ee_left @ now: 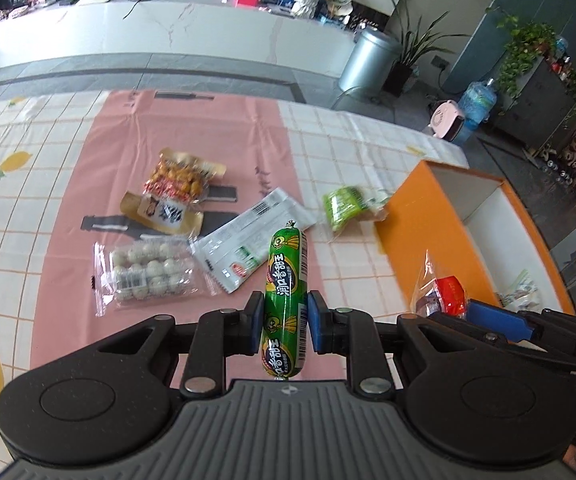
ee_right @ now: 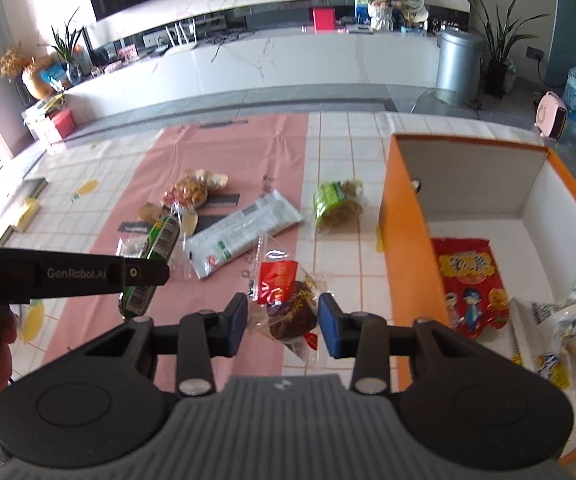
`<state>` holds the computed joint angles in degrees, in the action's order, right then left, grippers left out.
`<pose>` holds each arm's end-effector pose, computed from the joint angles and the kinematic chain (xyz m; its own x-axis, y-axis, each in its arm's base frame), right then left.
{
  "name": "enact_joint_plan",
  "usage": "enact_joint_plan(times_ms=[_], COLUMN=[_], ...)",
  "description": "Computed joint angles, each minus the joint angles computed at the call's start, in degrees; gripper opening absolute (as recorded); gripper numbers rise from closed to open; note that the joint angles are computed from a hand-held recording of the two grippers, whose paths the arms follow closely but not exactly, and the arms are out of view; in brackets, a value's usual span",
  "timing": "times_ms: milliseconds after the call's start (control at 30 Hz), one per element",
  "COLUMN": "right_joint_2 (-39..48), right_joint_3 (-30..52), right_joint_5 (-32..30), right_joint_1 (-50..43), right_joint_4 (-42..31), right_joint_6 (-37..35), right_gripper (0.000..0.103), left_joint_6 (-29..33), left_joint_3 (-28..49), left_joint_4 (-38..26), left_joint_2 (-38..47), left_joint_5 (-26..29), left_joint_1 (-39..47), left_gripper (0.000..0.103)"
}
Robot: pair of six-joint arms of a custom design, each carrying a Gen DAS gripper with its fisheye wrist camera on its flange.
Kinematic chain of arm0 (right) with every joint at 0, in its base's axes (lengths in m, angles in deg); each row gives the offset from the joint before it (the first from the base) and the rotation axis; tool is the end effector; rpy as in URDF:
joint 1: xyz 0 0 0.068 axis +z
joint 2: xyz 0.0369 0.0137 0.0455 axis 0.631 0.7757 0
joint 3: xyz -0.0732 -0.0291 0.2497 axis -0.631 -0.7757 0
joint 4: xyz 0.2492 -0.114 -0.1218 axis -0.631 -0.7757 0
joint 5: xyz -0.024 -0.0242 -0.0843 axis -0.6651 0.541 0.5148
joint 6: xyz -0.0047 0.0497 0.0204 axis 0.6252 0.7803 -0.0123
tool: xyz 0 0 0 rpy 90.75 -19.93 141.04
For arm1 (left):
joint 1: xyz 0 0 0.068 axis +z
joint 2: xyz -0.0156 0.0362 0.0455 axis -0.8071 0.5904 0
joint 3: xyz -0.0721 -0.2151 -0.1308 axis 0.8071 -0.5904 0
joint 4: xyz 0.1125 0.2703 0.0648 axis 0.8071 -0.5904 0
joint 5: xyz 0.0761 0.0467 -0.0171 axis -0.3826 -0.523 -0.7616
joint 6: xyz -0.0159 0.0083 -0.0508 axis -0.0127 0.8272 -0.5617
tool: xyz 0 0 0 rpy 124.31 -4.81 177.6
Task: Organize snacks
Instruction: 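Carry the sausage and red-snack bag over the orange box with both tools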
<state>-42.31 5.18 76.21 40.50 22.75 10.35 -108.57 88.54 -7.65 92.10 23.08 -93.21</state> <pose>0.1611 0.0119 0.3014 -0.7720 -0.0305 -0.6349 -0.1748 0.9705 0.1660 0.1985 -0.1574 0.2957 -0.8263 -0.0719 -0.5586 0.1113 0.9514 -0.2871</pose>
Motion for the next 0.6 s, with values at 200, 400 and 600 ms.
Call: enact_joint_plan(times_ms=[200, 400, 600], right_joint_2=[1.32, 7.32, 14.7], right_joint_3=[6.54, 14.29, 20.06], right_joint_5=[-9.31, -18.47, -21.73], right_joint_1=[-15.22, -32.82, -44.84], right_joint_4=[-4.92, -11.95, -16.13], right_joint_6=[-9.42, -22.89, -33.87], right_gripper=[0.036, 0.036, 0.036], left_joint_6=[-0.83, -0.21, 2.32], left_joint_3=[5.5, 12.09, 19.96], left_joint_4=[-0.43, 0.45, 1.57], left_joint_2=[2.01, 7.02, 14.99], left_joint_5=[-2.81, -4.94, -4.78], left_joint_1=[-5.52, -10.85, -14.92], left_gripper=[0.025, 0.025, 0.025])
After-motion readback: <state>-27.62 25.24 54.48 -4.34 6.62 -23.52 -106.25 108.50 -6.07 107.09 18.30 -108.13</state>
